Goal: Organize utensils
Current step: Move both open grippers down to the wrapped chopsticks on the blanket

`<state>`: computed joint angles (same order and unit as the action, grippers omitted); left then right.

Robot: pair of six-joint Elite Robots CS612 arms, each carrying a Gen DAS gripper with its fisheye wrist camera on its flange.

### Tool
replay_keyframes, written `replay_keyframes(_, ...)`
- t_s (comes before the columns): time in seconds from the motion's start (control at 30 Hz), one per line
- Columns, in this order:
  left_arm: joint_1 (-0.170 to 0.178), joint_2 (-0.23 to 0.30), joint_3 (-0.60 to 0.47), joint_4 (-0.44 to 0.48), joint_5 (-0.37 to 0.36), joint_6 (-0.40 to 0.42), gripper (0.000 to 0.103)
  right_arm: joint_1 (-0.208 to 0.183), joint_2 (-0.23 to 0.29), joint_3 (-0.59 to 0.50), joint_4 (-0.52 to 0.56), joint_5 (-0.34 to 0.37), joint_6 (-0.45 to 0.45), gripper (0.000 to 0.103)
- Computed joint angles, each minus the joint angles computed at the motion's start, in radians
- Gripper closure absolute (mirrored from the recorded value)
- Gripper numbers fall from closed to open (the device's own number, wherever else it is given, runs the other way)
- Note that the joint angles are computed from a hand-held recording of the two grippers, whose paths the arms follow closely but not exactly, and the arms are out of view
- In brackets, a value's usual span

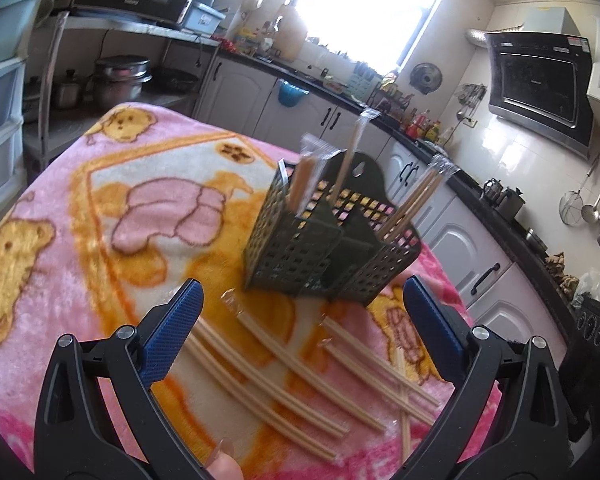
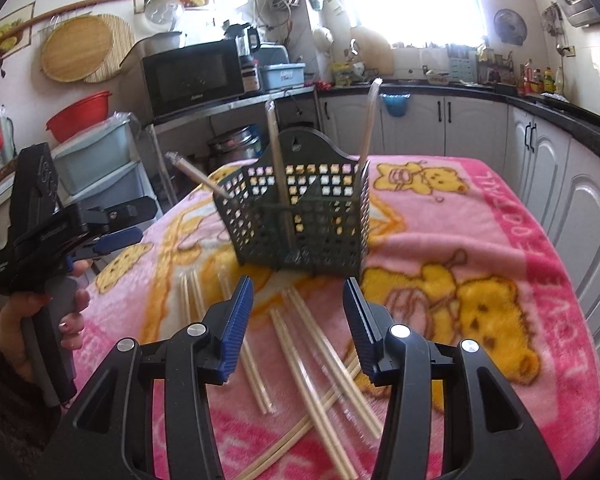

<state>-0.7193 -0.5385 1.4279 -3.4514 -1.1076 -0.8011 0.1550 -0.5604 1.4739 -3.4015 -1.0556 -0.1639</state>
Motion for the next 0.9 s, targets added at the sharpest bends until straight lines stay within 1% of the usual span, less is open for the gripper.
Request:
replay_keyframes(0.1, 0.002, -0.001, 0.011, 0.021, 0.002, -0.025, 0.011, 0.002, -0.005, 0.015, 0.032, 0.006, -0.036, 0.059)
replay_keyframes(0.17, 0.004, -0.001, 0.016, 0.035, -0.001, -0.042, 0.011, 0.005, -0.009, 0.025, 0.056, 0.007, -0.063, 0.063)
replay_keyframes(0.3, 0.009, 0.0, 0.03, 0.078, -0.015, -0.102, 0.011, 0.01, -0.017, 0.049, 0.102, 0.003, -0.125, 0.066)
replay_keyframes(0.37, 0.012, 0.002, 0.035, 0.089, -0.024, -0.124, 0.014, 0.012, -0.018, 0.056, 0.12, 0.002, -0.146, 0.067)
replay_keyframes(0.53, 0.023, 0.008, 0.036, 0.134, -0.049, -0.169, 0.02, 0.02, -0.019, 0.063, 0.168, -0.012, -0.193, 0.068)
replay_keyframes(0.63, 0.029, 0.012, 0.036, 0.143, -0.062, -0.19, 0.023, 0.022, -0.019, 0.062, 0.197, -0.015, -0.211, 0.068)
replay_keyframes(0.73, 0.038, 0.016, 0.032, 0.156, -0.072, -0.209, 0.028, 0.025, -0.019, 0.062, 0.211, -0.023, -0.223, 0.068)
replay_keyframes(0.83, 0.05, 0.023, 0.027, 0.158, -0.081, -0.235, 0.038, 0.027, -0.017, 0.059, 0.223, -0.025, -0.232, 0.068)
replay_keyframes(0.9, 0.058, 0.028, 0.023, 0.155, -0.093, -0.252, 0.046, 0.029, -0.016, 0.054, 0.236, -0.035, -0.24, 0.068)
